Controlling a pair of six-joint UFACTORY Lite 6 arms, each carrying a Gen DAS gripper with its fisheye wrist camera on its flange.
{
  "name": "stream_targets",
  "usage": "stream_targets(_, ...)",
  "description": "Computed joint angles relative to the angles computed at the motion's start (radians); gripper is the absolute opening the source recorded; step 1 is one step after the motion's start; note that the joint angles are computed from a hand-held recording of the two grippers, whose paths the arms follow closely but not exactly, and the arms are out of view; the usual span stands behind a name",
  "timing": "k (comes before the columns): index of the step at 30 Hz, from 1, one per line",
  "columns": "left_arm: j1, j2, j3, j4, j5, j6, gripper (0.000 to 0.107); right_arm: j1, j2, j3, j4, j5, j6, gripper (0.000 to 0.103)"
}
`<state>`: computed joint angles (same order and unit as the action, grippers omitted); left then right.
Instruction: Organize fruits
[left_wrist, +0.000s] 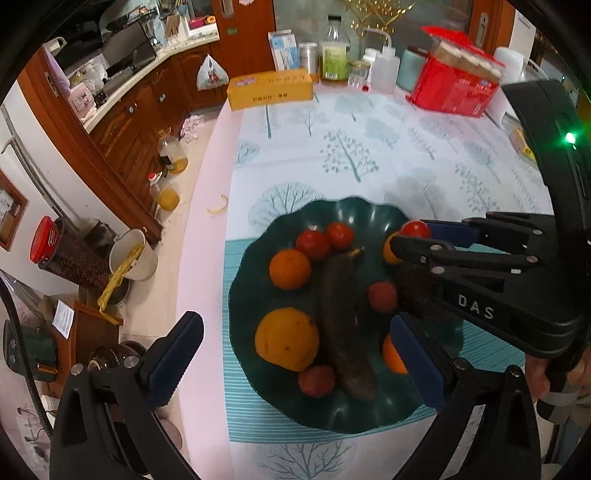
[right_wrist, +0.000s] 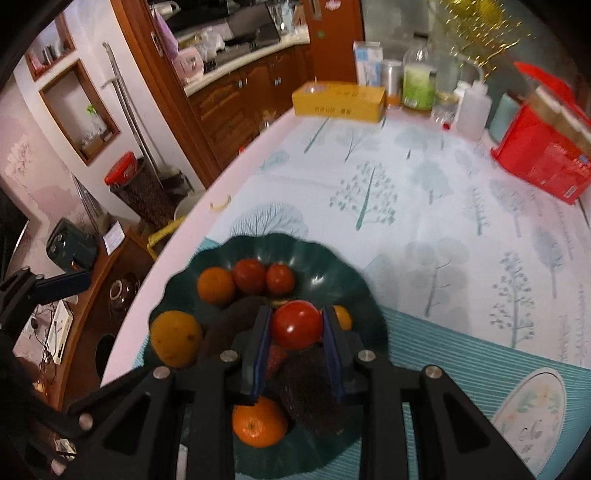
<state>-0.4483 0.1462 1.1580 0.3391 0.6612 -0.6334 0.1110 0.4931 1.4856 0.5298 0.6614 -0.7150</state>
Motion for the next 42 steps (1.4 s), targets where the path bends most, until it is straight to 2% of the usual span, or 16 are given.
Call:
stream_targets(6, 0.008, 0.031, -0.026, -0.017, -0.022, -0.004, 0.101, 0.039, 0.058, 0.022, -0.063, -0.009, 0.046, 0.029)
stream_targets(10, -0.001, 0.038, -0.036, -0.021, -0.027, -0.012, 0.101, 0.027, 0.052, 0.011, -0.038, 0.0, 0.018, 0.047)
stream_targets(15, -0.028, 0.033, -0.037, -0.021, -0.015, -0.032, 0.101, 0.0, 0.008, -0.03, 0.014, 0.005, -0.036, 0.05)
stream_targets(25, -0.154, 0.0, -0.02, -0.023, 0.021, -0.109, 0.101, -0.136, -0.297, -0.345, 0.089, -0.035, -0.153, 0.05)
stream_targets(30, -0.263, 0.01, 0.04, -0.011, 0.054, -0.184, 0.101, -0.251, -0.453, -0.461, -0.012, -0.033, -0.047, 0.05)
stream_targets(38, -0.429, 0.074, 0.223, 0.12, 0.161, -0.369, 0.101, -0.502, -0.609, -0.497, -0.023, 0.115, -0.08, 0.05)
stream_targets(42, -0.478, 0.106, 0.309, 0.162, 0.206, -0.441, 0.101, -0.591, -0.679, -0.517, -0.029, 0.145, -0.104, 0.055)
